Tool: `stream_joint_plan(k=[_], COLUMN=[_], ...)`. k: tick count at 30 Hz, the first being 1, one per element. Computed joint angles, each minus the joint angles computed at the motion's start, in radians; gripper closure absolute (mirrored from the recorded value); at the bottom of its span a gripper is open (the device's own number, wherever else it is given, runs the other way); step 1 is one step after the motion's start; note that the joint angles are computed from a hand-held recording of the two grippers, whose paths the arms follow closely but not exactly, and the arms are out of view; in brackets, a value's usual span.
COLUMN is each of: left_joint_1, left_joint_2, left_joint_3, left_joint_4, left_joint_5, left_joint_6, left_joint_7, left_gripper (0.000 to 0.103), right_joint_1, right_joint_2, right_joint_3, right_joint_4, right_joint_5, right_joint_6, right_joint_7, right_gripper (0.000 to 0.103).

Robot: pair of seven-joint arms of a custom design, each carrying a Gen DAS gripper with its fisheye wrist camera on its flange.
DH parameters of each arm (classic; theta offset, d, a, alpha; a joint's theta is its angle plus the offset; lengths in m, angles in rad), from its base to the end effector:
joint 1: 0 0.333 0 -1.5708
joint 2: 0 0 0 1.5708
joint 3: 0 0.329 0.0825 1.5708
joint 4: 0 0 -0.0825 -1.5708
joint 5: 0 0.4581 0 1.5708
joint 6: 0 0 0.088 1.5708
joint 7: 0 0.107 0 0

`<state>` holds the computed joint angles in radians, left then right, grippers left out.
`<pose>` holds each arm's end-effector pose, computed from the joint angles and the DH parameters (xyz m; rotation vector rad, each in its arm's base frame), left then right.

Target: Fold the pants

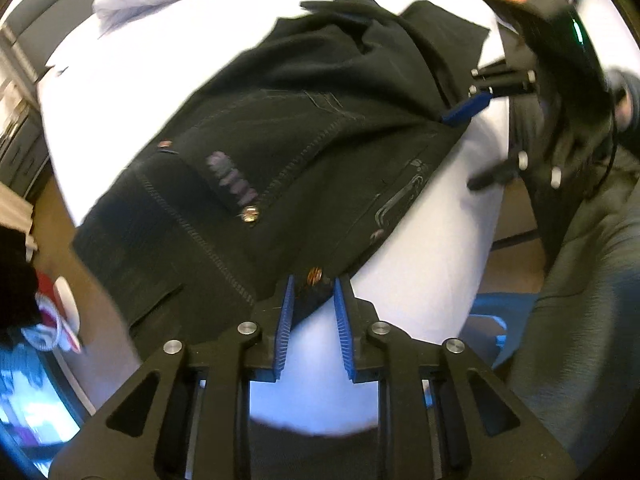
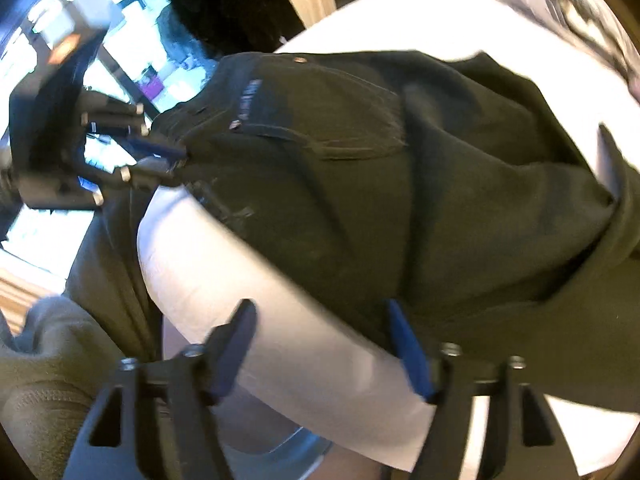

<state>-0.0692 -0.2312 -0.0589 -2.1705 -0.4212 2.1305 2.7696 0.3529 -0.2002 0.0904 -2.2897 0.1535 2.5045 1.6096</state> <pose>0.5631 -0.0920 0.4989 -0.6458 2.9177 -0.6040 0.5220 0.2479 0.4534 -2.1999 1.6185 -0.1818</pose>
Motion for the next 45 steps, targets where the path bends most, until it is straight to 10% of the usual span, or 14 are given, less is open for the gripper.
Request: stream_joint_plan(k=[11, 20, 30, 45], left_joint_1=[-0.077, -0.086, -0.106, -0.066], left_joint_2=[0.077, 0.108, 0.216, 0.236], left_joint_3=[-0.044, -0.083, -0.116, -0.111], left_joint_4=[0.087, 0.058, 0.138, 0.144], left_joint_5=[-0.228, -0.144, -0.162, -0.287], left_joint_6=[0.039, 0.070, 0.075, 0.038], left_joint_7=[-0.154, -0.303, -0.503, -0.454], left_gripper=[0.083, 0.083, 0.084, 0.084], right_joint_1=[-0.001, -0.198, -0.383, -0.184], right_joint_2=[-0.198, -0.371, 0.032, 0.530], right_joint_3=[-0.078, -0.052, 0.006, -0.160], right_joint_4=[-0.170, -0.275, 0.182, 0.697], right_joint_5=[0.258, 0.059, -0.437, -0.668], right_joint_6=[0.131, 0.143, 0.004, -0.494], right_joint_7=[0.043, 0.337, 0.559, 0.525], right_gripper=[0.027, 0.032, 0.038, 0.042])
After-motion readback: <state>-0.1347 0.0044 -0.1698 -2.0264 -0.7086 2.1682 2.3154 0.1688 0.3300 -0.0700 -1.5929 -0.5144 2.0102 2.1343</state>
